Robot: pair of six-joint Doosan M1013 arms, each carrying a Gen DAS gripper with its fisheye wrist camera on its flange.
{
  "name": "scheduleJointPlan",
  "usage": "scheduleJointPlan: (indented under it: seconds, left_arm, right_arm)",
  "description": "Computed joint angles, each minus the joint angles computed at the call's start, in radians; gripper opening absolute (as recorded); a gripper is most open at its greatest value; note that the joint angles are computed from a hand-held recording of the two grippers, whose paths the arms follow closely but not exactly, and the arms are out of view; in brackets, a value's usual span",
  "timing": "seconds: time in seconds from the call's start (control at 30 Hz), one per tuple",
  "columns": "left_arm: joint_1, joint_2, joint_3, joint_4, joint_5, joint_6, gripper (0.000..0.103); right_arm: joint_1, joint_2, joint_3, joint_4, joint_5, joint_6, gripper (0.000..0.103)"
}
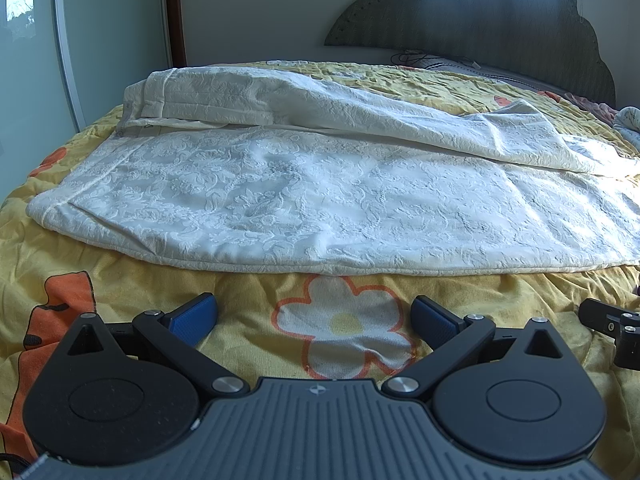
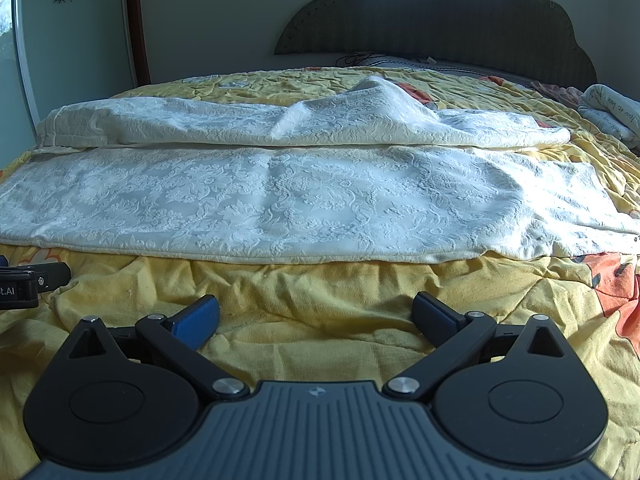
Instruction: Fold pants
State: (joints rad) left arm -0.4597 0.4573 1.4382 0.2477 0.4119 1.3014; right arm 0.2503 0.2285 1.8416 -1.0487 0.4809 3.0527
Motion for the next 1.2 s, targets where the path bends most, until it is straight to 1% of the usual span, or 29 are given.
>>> scheduleJointPlan:
  seconds: [0.6,0.7,0.77,0.87,0.93,0.97,1.0,1.03,1.07,1.1,1.13,1.2]
  left_arm:
    - [0.002,-0.004,0.0,0.009,0.005,-0.007,0.103]
    - [-0.002,-0.005,-0.001,0.057,0.021,-0.055,0.103]
    - [-0.002,-0.007,0.003,0.055,0.019,-0.051,0.103]
    - [0.004,-0.011,0.004,0.028,0.027,-0.025,0.103]
    - [0.011,-0.016,0.007,-0.015,0.03,0.021,0.103]
    - [0.016,-0.018,0.003,-0.05,0.048,0.062,0.103]
    - [0.021,-0.021,-0.004,-0.079,0.074,0.101,0.103]
    - [0.028,-0.024,-0.014,-0.116,0.1,0.151,0.103]
    - [0.038,-0.028,-0.022,-0.164,0.115,0.21,0.103]
    - [0.051,-0.036,-0.023,-0.212,0.106,0.266,0.103]
    - [0.067,-0.043,-0.023,-0.264,0.084,0.32,0.103]
    - [0.097,-0.045,-0.045,-0.336,0.045,0.399,0.103]
  right_arm:
    - [0.0,0.0,0.0,-0.001,0.0,0.001,0.103]
    - [0.0,0.0,0.001,0.001,-0.001,-0.002,0.103]
    - [-0.003,-0.001,0.001,0.009,-0.006,-0.013,0.103]
    - [-0.015,-0.008,0.001,0.073,-0.028,-0.098,0.103]
    - [-0.026,-0.02,0.003,0.174,-0.045,-0.219,0.103]
    - [-0.031,-0.028,0.002,0.243,-0.045,-0.281,0.103]
    - [-0.039,-0.034,0.005,0.269,-0.057,-0.291,0.103]
    - [-0.05,-0.052,0.019,0.274,-0.088,-0.29,0.103]
    - [-0.06,-0.07,0.037,0.227,-0.119,-0.246,0.103]
    - [-0.069,-0.087,0.051,0.142,-0.139,-0.176,0.103]
    - [-0.075,-0.1,0.059,0.055,-0.138,-0.111,0.103]
    - [-0.088,-0.116,0.059,-0.074,-0.118,-0.041,0.103]
